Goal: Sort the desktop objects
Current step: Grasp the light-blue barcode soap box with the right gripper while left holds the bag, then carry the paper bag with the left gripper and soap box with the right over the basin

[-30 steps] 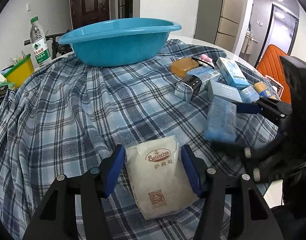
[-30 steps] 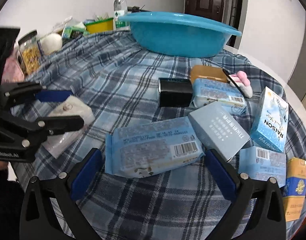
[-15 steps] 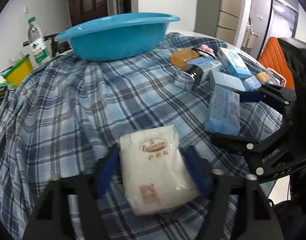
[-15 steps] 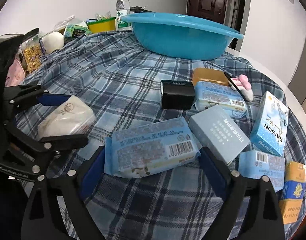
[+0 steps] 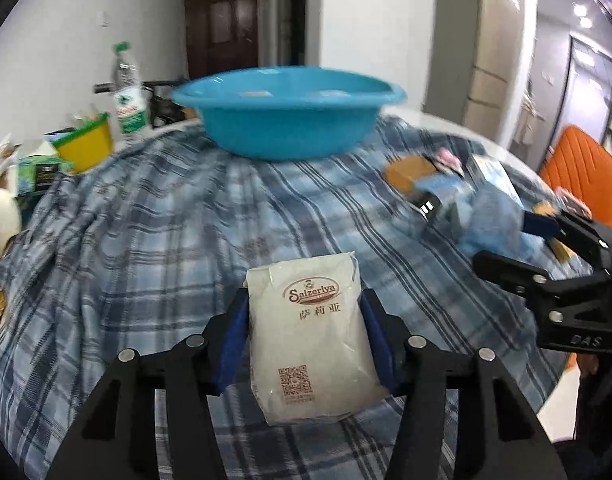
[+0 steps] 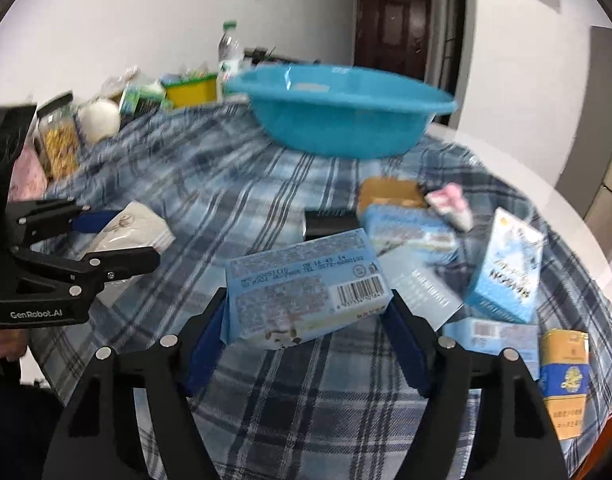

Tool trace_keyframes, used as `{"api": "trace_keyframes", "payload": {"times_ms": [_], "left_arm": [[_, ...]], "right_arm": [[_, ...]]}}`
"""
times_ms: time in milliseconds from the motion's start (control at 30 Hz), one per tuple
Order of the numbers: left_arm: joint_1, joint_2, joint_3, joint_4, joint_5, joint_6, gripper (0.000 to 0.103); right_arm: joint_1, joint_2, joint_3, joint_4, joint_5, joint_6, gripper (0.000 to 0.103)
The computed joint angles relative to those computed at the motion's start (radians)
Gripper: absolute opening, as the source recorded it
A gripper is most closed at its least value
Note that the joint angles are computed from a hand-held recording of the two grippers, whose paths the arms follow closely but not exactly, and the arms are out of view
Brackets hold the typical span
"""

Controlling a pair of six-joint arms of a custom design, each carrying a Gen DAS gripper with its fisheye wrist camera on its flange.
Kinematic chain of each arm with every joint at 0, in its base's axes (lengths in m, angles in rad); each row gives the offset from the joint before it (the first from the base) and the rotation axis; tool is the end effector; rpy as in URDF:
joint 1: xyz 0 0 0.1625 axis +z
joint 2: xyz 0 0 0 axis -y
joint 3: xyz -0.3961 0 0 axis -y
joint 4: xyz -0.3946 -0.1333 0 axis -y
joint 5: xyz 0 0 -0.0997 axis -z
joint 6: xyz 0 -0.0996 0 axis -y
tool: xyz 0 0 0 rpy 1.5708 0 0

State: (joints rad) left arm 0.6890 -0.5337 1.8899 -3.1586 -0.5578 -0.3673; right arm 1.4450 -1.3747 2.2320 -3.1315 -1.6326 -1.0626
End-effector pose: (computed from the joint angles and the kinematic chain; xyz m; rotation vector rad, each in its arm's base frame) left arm -0.2739 -0.5077 -0.0500 0.4358 2.2324 -0.9505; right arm 0.0665 -0.4880 0.2413 1.1473 -2.3329 0.7454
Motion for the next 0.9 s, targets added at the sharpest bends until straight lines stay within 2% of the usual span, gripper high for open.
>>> {"api": "trace_keyframes", "payload": {"times_ms": [167, 300, 500, 633, 800, 900], "left_arm": [[-0.024, 0.018, 0.006, -0.081, 0.106, 0.005, 0.057], [-0.052, 0.043, 0.001, -0.166, 0.198, 0.068, 0.057], [-0.067, 0.054, -0.001, -0.261, 0.22, 0.12, 0.057], [-0.08, 0.076, -0.006, -0.35, 0.258, 0.152, 0.057], [-0.106, 0.12, -0.035, -0.525, 0.306, 0.295, 0.057], [-0.11, 0.112, -0.037, -0.507, 0.296, 0.286, 0.057]], "right_arm": [[-0.01, -0.024, 0.029, -0.06, 0.119, 0.05, 0.073], [0.004, -0.024, 0.052, -0.143, 0.151, 0.038, 0.073], [0.001, -0.037, 0.069, -0.173, 0.197, 0.057, 0.073], [-0.006, -0.022, 0.084, -0.264, 0.212, 0.079, 0.073], [-0.016, -0.039, 0.104, -0.321, 0.258, 0.097, 0.073], [-0.006, -0.051, 0.104, -0.31, 0.261, 0.102, 0.073]]}}
